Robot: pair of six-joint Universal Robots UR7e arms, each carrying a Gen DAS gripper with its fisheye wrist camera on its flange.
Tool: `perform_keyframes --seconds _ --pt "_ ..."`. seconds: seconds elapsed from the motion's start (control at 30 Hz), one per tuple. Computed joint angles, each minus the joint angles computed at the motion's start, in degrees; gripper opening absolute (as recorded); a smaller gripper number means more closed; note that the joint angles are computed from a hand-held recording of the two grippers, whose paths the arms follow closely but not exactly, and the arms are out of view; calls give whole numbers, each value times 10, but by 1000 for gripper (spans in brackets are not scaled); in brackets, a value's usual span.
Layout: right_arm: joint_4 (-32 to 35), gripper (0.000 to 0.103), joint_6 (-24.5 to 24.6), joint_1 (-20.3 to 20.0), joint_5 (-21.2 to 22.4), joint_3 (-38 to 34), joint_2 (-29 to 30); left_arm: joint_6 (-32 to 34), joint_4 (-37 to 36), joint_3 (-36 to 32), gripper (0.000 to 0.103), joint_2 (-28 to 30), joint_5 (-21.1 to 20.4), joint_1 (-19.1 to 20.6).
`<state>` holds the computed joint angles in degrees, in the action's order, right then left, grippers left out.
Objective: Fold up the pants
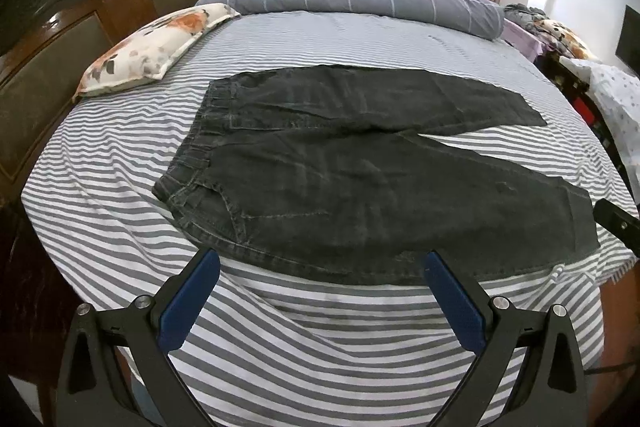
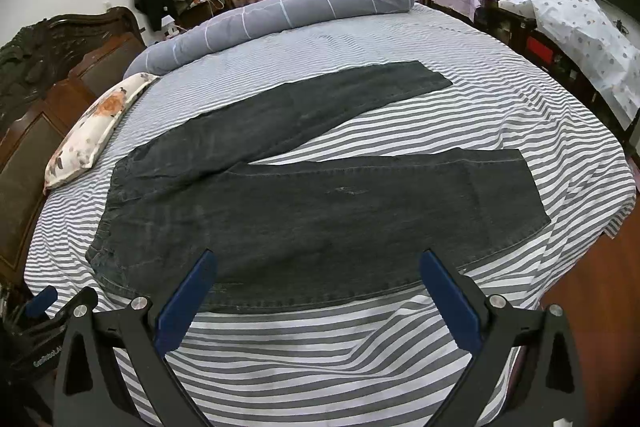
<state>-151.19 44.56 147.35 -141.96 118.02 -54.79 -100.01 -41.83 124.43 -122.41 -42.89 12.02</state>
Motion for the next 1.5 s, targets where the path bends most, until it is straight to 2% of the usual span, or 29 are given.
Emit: perform_keyframes --seconds 0.2,0.43,0.9,1.5 --pt "29 101 16 -1 -19 -2 -3 7 -19 0 102 5 -8 11" --pt "68 101 22 0 -36 -12 -4 -8 0 -6 102 25 -19 16" --pt "106 101 32 -7 -31 -17 -3 -8 1 -4 102 34 -26 25" --pt "91 101 25 -11 -24 -11 -4 -12 21 -8 102 45 -22 17"
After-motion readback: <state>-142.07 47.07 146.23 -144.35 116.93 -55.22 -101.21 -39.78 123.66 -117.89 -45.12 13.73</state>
